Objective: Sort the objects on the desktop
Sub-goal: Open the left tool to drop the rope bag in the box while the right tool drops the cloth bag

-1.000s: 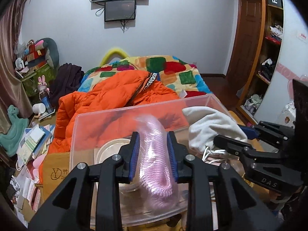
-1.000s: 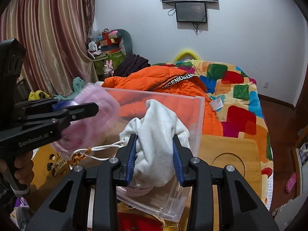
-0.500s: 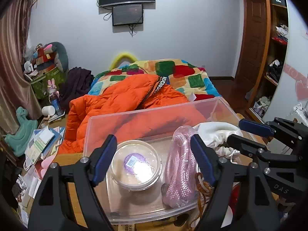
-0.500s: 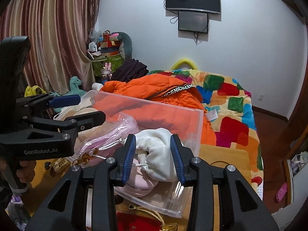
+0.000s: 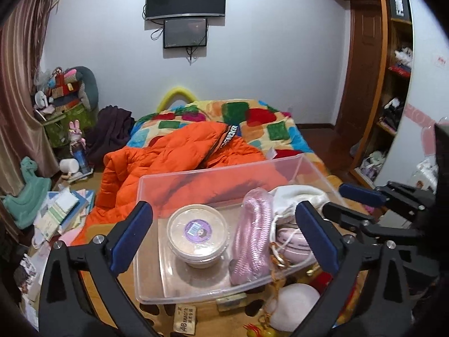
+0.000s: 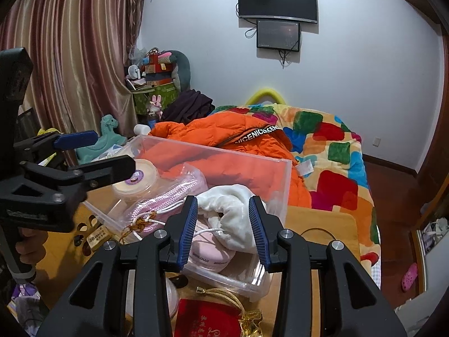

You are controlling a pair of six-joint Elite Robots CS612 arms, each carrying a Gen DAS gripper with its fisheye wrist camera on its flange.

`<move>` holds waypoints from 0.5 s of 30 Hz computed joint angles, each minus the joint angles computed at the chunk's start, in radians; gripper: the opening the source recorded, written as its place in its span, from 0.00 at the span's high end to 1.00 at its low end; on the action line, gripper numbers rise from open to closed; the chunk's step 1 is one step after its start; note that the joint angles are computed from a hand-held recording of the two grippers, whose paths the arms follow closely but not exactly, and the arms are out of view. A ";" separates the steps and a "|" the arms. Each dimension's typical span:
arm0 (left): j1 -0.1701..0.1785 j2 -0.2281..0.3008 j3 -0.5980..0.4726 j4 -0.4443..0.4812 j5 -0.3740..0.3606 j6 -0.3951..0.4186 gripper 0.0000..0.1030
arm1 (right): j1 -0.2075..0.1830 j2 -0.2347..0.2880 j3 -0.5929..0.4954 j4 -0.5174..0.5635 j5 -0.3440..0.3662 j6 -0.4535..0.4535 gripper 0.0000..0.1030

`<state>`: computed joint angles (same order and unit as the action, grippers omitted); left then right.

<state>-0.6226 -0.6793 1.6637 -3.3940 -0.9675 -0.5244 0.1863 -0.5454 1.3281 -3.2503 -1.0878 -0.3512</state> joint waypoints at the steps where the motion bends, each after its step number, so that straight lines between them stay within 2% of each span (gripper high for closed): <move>1: 0.001 -0.003 0.006 -0.006 -0.003 -0.012 0.00 | 0.000 -0.001 0.001 -0.002 0.000 0.002 0.65; 6: 0.003 -0.021 0.016 0.074 0.024 -0.081 0.00 | -0.002 -0.007 0.018 -0.019 0.003 0.006 0.63; 8: 0.003 -0.023 0.025 0.059 0.010 -0.069 0.00 | -0.003 -0.010 0.025 -0.024 0.004 0.005 0.63; 11: -0.005 -0.019 0.047 -0.018 0.024 -0.029 0.00 | -0.004 -0.014 0.033 -0.029 0.006 0.005 0.63; 15: -0.024 -0.020 0.061 -0.022 0.115 -0.010 0.00 | -0.007 -0.023 0.053 -0.042 0.011 0.002 0.60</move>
